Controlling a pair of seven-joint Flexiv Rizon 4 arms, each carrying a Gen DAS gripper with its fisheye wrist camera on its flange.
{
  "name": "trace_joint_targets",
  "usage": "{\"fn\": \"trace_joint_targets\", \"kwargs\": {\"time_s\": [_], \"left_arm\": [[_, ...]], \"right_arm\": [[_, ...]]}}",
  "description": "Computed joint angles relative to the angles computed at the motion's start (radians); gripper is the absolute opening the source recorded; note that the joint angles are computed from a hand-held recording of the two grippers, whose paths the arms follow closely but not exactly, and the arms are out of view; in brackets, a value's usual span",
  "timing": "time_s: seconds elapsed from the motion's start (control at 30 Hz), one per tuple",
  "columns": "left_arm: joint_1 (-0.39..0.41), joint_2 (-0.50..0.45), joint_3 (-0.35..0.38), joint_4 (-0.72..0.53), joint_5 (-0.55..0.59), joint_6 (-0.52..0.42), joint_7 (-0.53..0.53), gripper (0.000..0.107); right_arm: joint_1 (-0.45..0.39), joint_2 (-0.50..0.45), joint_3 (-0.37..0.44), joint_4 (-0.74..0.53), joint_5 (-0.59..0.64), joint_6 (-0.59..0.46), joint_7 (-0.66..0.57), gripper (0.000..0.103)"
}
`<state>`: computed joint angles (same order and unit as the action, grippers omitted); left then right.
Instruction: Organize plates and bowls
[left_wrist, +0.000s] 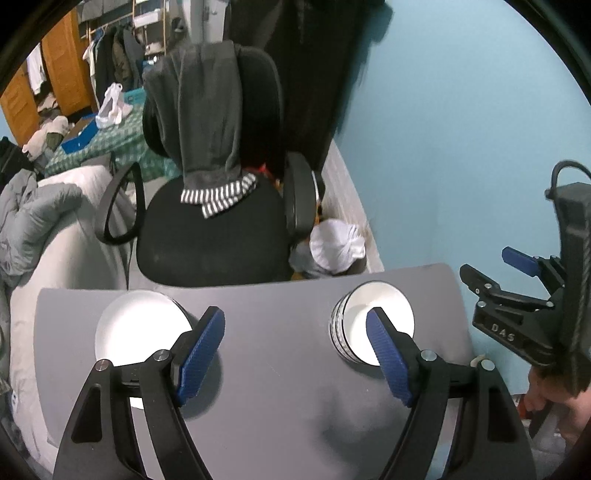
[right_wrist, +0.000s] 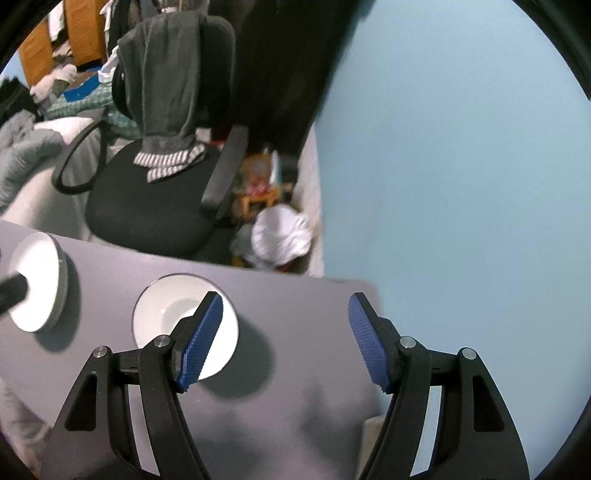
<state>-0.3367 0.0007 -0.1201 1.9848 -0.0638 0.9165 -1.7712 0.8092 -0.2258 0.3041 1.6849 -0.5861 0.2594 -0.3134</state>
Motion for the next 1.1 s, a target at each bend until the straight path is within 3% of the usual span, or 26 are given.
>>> {"fn": "trace_joint_targets", "kwargs": {"time_s": [0.13,0.57,1.1], "left_arm": [[0.011,0.053,0.024,0.054,-0.049,0.047,0.067,0.080],[0.046,0.211,0.070,0.187,-0.168,0.116,0.196,0.085],[0.054,0.283,0.081,0.253,-0.218,0.132,0.269,0.085]], "right_arm": [[0.058,-0.038,-0.010,-0.060,-0.107,-0.111,-0.006,0.070],[0.218,-0.145,-0.079,-0.180,-0.428,-0.336,-0.066,0.070],[0.246,-0.178,-0.123,-0.129,-0.646,-0.347,-0.195,0.070]]}}
